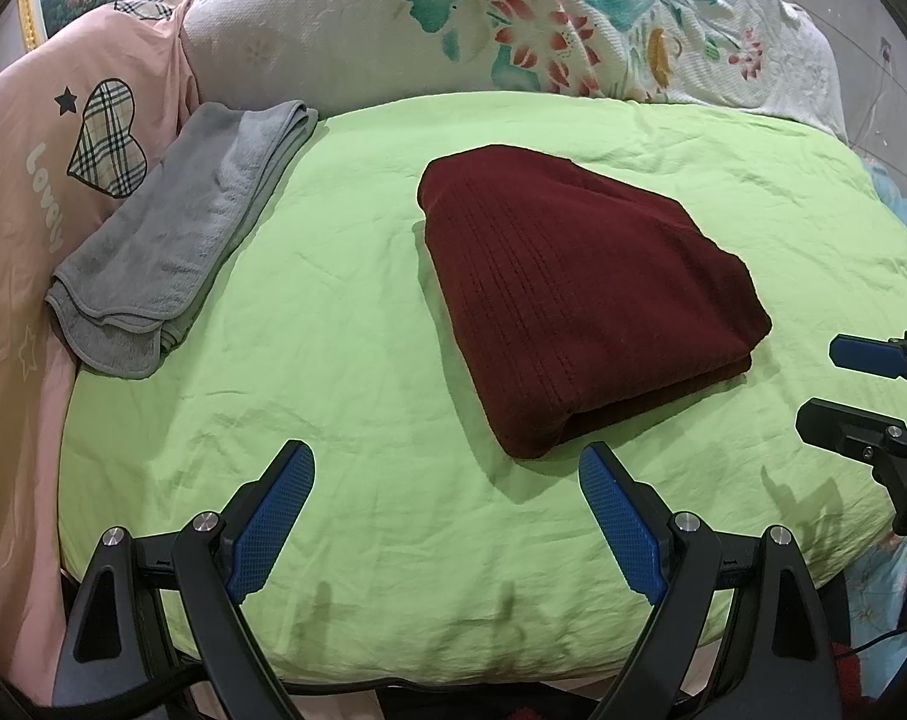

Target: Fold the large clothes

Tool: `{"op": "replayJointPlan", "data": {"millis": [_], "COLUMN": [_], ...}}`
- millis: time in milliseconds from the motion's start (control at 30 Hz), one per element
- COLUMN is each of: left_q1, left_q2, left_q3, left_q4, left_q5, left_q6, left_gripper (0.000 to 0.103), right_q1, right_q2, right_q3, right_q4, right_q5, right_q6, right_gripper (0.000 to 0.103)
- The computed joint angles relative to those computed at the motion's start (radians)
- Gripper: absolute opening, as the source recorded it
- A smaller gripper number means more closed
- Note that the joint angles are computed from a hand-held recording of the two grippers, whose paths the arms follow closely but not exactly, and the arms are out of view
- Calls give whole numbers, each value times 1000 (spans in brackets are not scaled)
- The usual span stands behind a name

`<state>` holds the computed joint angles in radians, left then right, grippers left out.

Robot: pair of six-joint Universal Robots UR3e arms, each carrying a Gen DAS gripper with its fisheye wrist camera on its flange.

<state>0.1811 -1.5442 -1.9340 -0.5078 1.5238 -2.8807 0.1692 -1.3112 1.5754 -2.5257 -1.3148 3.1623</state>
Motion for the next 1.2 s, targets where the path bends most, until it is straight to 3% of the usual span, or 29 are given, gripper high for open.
{"op": "replayJointPlan", "data": {"millis": [600,1200], "left_q1": [-34,-51], "left_q2": [-60,-129], "left_q3": [43,146], "left_q4": [46,-8], "left_q5": [31,37], "left_q6": [7,-17], "left_gripper": [91,91], "right_q1": [-10,-32], "right_q2": [19,80], "right_q3": [-48,-117], "right_q4": [22,29], "right_q5": [4,26], "right_q6": [-5,10], "right_gripper": [85,85]}}
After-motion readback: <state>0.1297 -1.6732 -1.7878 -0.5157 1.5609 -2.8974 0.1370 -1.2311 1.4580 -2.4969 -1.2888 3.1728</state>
